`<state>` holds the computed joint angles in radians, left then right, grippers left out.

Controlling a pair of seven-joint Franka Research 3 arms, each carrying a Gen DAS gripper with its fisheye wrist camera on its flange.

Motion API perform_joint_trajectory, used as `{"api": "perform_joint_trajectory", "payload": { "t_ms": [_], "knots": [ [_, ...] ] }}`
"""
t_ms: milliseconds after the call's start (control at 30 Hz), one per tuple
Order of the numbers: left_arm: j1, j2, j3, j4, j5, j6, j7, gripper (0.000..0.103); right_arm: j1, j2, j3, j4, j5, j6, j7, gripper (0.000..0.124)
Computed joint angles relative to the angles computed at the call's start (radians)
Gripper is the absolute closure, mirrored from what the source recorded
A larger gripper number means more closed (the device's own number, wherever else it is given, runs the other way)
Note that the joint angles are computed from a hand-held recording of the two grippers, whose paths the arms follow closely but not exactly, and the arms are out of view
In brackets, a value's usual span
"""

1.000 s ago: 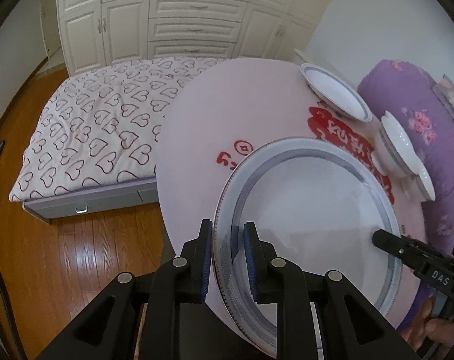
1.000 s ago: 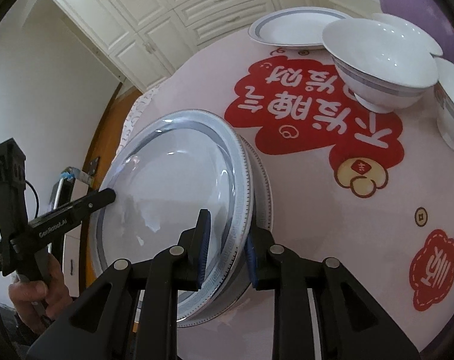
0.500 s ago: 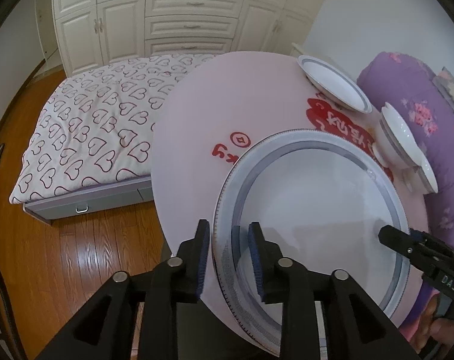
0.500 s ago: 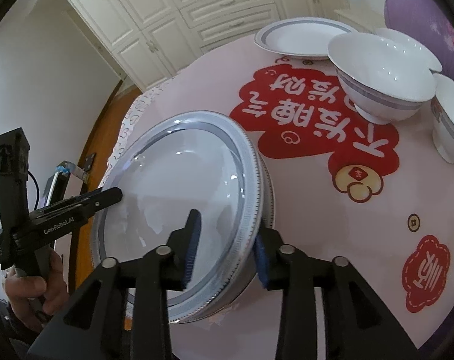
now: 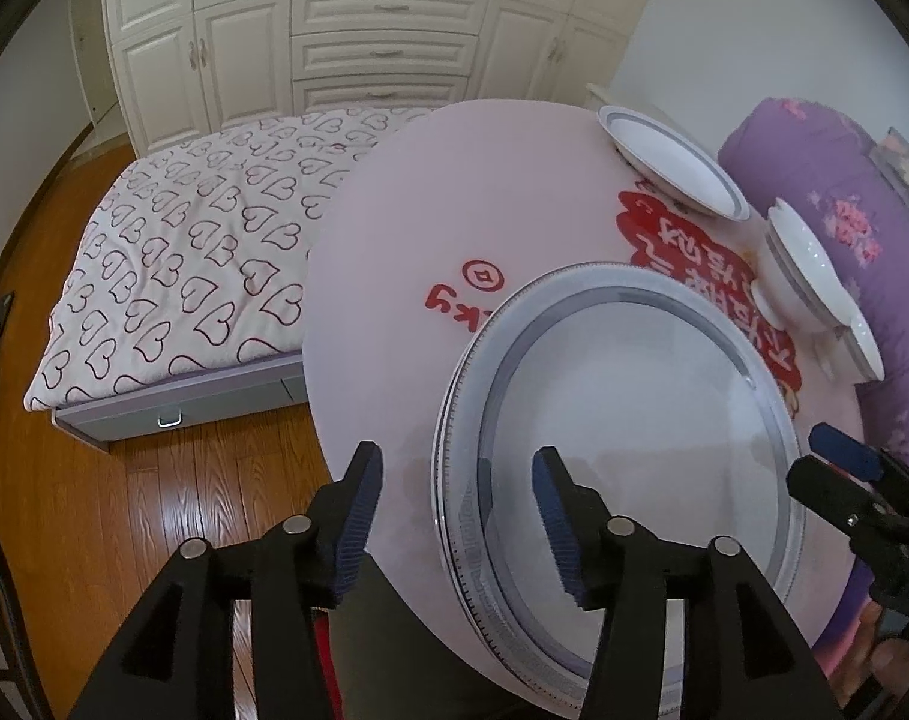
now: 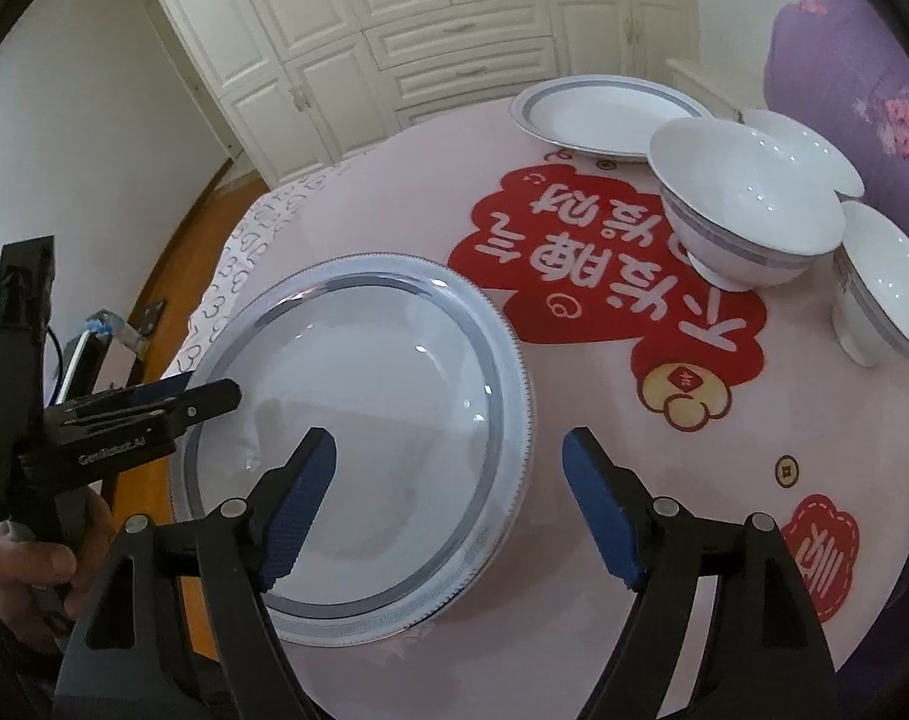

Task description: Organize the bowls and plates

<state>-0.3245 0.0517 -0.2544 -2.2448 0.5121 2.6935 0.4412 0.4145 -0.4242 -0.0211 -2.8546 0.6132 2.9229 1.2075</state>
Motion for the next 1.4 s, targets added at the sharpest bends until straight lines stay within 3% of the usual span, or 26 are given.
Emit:
{"api": "perform_joint_trajectory", "payload": {
  "t_ms": [67,100,133,233,467,1000,1200,1400],
  "knots": [
    [-0.001,0.0,0.001,0.006,0.016,-0.006,-0.009,0.026,0.008,0.006,-0.02,0.001,0.018,0.005,-0.011,0.029],
    [-0.003,-0.003,0.002,0.009,0.034,-0.012,-0.026,0.02,0.012,0.007,-0.027,0.0,0.027,0.01,-0.018,0.021],
    [-0.004,-0.005,0.002,0.013,0.05,-0.016,-0.04,0.011,0.017,0.005,-0.035,-0.001,0.039,0.017,-0.027,0.021],
    [-0.008,-0.006,0.001,0.029,0.092,-0.035,-0.074,0.002,0.034,0.018,-0.072,0.017,0.083,0.003,-0.068,0.021],
    [-0.014,0.019,0.002,0.105,0.112,-0.069,-0.087,0.002,0.035,0.041,-0.105,0.077,0.192,-0.023,-0.208,0.021],
    [-0.036,0.127,0.027,0.381,0.154,-0.134,-0.04,0.001,-0.092,0.087,-0.104,0.292,0.284,-0.089,-0.44,0.021],
    [-0.058,0.228,0.053,0.537,0.173,-0.151,-0.01,0.001,-0.158,0.185,-0.105,0.425,0.296,-0.108,-0.487,0.021],
    [-0.066,0.359,0.074,0.716,0.1,-0.172,0.084,0.001,-0.256,0.329,-0.081,0.583,0.261,-0.157,-0.47,0.021]
  ]
}}
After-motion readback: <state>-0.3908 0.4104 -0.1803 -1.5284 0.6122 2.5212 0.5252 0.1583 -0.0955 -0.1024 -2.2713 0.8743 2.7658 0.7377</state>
